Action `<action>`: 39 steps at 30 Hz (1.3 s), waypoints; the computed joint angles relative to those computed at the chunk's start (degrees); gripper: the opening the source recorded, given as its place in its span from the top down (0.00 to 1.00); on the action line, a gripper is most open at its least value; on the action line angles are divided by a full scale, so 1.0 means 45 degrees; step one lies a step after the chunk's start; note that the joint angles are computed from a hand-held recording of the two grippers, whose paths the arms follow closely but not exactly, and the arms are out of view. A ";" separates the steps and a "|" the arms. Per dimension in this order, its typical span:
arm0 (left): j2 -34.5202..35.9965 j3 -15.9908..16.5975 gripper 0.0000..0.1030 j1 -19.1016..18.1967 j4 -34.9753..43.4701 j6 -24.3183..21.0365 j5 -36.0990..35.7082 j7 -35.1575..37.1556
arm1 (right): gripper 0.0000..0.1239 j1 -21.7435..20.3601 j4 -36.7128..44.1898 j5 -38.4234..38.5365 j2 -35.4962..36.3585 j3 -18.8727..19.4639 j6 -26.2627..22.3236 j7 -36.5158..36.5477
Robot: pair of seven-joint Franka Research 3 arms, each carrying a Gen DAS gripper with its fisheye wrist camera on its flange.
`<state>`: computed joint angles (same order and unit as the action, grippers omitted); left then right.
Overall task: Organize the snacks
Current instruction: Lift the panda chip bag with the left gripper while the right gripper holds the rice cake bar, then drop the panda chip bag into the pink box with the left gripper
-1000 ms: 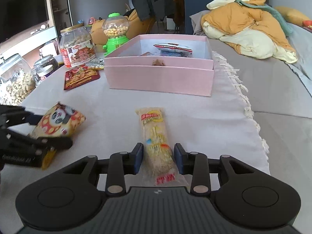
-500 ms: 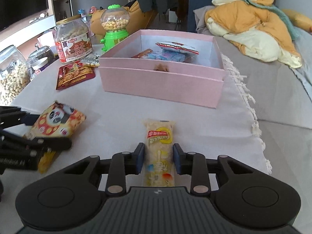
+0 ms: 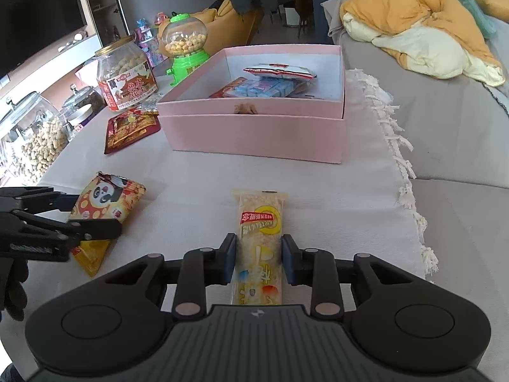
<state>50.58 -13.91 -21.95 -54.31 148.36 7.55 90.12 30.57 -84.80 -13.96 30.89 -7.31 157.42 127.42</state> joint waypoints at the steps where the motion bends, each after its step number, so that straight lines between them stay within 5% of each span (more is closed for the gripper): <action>1: -0.0135 -0.0025 0.37 0.0020 -0.0217 0.0196 0.0022 0.0068 | 0.76 0.0036 -0.0116 -0.0035 -0.0078 -0.0039 0.0112 0.0061; 6: -0.0793 -0.0479 0.68 0.0359 -0.1109 0.1168 -0.0428 0.0211 | 0.76 0.0255 -0.0628 -0.0424 -0.0516 -0.0313 0.0406 0.0421; 8: -0.0891 -0.0626 0.70 0.0445 -0.1148 0.1358 -0.0516 0.0355 | 0.76 0.0381 -0.0803 -0.0717 -0.0693 -0.0451 0.0486 0.0666; 14: -0.0273 -0.0439 0.68 0.0036 0.0111 0.0110 -0.0341 0.0729 | 0.76 0.0608 -0.1369 -0.1553 -0.1111 -0.0720 0.1168 0.1432; 18: -0.0222 0.0246 0.49 -0.0419 -0.0041 -0.0022 0.0327 0.0524 | 0.76 0.0737 -0.1234 -0.1926 -0.0925 -0.0792 0.0990 0.1638; 22: -0.0127 0.0026 0.44 -0.0313 -0.0005 -0.0111 0.0311 0.0763 | 0.76 0.0913 -0.0957 -0.2366 -0.0583 -0.0888 0.0699 0.1885; 26: 0.0352 0.0157 0.27 -0.0552 0.0758 -0.0991 0.0391 0.1023 | 0.75 0.0738 -0.0531 -0.2225 -0.0122 -0.0610 0.0392 0.1632; 34: 0.0001 0.0065 0.37 -0.0384 0.0007 -0.0215 0.0218 0.0767 | 0.75 0.0838 -0.0136 -0.2321 0.0215 -0.0796 0.0329 0.1588; 39: -0.0373 -0.0119 0.53 -0.0176 -0.0557 0.0346 0.0024 0.0579 | 0.78 -0.0095 -0.0692 -0.0858 -0.0298 0.0195 0.1024 0.0500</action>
<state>48.90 -14.45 -22.74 -56.81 149.92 7.65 92.72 30.15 -87.92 -17.82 29.55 -6.44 162.03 129.66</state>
